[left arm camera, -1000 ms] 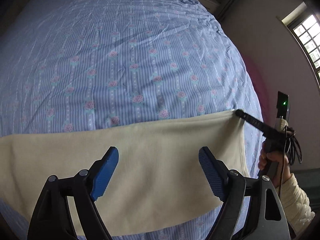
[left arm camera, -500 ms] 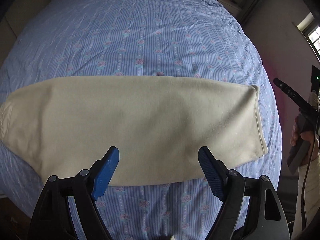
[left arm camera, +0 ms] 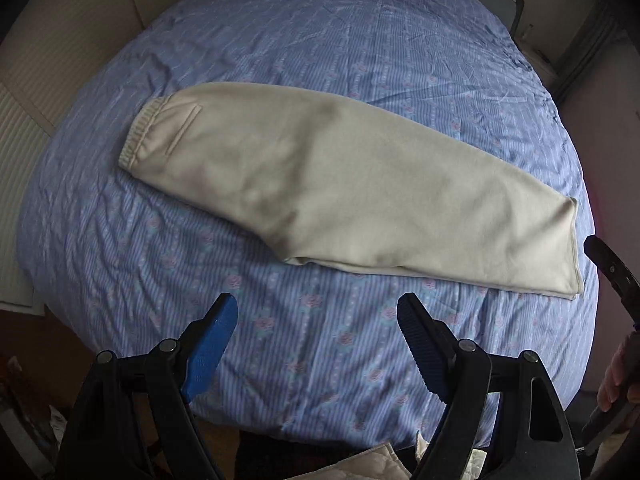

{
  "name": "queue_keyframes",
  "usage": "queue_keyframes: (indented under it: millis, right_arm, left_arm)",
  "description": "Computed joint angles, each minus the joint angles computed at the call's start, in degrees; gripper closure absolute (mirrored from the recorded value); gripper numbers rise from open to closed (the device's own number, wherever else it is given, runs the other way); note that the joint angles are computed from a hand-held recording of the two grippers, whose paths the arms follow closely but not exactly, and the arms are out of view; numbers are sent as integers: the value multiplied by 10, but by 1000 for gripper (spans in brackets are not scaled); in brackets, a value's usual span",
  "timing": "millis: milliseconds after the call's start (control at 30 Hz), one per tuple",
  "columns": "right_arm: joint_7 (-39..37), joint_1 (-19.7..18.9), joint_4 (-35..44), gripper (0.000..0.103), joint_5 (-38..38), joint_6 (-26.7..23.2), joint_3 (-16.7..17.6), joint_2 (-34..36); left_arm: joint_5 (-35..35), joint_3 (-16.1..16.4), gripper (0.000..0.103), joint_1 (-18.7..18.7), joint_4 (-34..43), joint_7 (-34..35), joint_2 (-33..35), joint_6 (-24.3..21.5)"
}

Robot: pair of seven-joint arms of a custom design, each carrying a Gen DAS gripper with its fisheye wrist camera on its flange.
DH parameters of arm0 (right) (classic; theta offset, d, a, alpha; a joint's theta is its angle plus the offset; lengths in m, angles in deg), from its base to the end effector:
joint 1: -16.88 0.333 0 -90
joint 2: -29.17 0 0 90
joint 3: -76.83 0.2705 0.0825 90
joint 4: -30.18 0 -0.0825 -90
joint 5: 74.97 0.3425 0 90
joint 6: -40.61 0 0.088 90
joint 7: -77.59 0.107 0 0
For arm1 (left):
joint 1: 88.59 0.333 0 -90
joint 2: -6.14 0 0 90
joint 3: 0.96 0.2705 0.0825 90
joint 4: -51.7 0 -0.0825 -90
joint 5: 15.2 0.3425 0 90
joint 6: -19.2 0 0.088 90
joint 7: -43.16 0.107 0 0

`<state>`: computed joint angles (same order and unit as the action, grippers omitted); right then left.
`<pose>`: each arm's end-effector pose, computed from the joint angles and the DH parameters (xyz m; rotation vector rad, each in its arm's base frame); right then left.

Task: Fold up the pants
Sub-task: 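Open both tools and release the folded trousers onto the bed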

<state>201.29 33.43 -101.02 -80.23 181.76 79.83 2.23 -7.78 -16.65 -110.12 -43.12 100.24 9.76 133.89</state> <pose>0.4117 0.1497 0.5740 -1.6131 1.9576 -0.3950 0.4565 -0.3319 0.5526 -1.9762 2.2048 -0.3923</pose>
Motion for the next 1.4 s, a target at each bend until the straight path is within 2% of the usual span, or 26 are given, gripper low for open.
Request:
queue_keyframes:
  millis: [100, 267, 333, 400, 500, 667, 767, 933, 1033, 1167, 1267, 1367, 1400]
  right_arm:
    - [39, 24, 35, 38, -11, -1, 49, 43]
    - [105, 79, 129, 40, 1, -21, 86, 156]
    - [126, 97, 169, 46, -7, -22, 94, 210]
    - [130, 115, 217, 59, 2, -33, 96, 273]
    - [125, 135, 281, 61, 19, -44, 95, 351]
    - [109, 157, 392, 61, -1, -85, 84, 463]
    - [85, 154, 431, 61, 15, -84, 83, 509]
    - [51, 159, 529, 61, 14, -127, 72, 590]
    - [30, 162, 575, 64, 14, -158, 68, 618]
    - [-7, 173, 587, 65, -11, -145, 59, 616]
    - [-21, 168, 632, 65, 3, -178, 58, 656]
    - [-21, 172, 674, 77, 8, -207, 52, 692]
    - [-17, 170, 676, 86, 15, -202, 52, 693]
  left_arm:
    - [-18, 16, 21, 27, -87, 58, -63, 29]
    - [-17, 34, 21, 73, -195, 172, -142, 61]
    - [-26, 39, 21, 90, -230, 205, -161, 74]
    - [-33, 41, 21, 105, -251, 223, -171, 77]
    - [-56, 42, 21, 119, -278, 230, -179, 87]
    - [-93, 38, 21, 136, -311, 190, -184, 106]
    - [-95, 34, 21, 141, -331, 158, -198, 116]
    - [-85, 28, 21, 152, -340, 99, -204, 103]
    - [-82, 26, 21, 154, -347, 70, -219, 99]
    - [-63, 19, 21, 156, -345, 36, -228, 87]
    - [-56, 16, 21, 154, -337, 23, -225, 74]
    - [-49, 14, 21, 148, -336, 20, -232, 68]
    - [-50, 14, 21, 147, -337, 21, -235, 66]
